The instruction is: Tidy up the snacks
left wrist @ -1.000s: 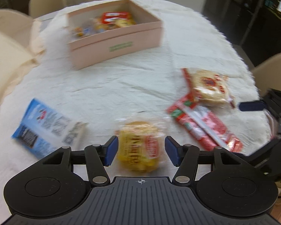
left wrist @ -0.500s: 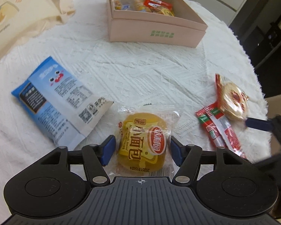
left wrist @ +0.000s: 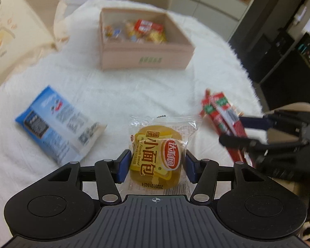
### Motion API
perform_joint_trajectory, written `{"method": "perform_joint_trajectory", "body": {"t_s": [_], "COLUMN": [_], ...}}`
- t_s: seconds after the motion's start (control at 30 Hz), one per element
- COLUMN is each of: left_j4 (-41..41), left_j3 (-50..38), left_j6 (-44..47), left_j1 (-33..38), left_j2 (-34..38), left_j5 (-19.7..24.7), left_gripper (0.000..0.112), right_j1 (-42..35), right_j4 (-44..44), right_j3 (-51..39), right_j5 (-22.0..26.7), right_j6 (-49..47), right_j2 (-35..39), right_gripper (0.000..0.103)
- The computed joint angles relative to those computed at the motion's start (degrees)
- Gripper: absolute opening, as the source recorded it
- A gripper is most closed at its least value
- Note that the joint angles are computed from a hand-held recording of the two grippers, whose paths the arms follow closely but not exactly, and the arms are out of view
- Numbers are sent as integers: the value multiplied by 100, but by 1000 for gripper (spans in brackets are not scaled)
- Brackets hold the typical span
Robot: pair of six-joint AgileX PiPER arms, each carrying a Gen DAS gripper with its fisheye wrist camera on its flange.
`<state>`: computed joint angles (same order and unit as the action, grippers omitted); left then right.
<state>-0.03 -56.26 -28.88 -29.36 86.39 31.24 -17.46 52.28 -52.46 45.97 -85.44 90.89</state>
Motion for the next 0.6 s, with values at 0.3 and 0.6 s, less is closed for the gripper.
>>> {"method": "perform_joint_trajectory", "body": {"t_s": [0.3, 0.6], "left_j4": [-2455, -4184], "left_j3": [-1713, -5459], "left_j6": [2992, 3567], "left_j1": [1609, 2530], "left_j2": [429, 4068], "left_j5": [-579, 803], "left_gripper": [59, 60], "right_j1": [168, 1418], "right_j4": [345, -1862], "right_j3": [-3259, -7374], "right_j5": [981, 661], "right_j6": [1603, 4924], "right_j2": [799, 3717], "right_gripper": [47, 70]}}
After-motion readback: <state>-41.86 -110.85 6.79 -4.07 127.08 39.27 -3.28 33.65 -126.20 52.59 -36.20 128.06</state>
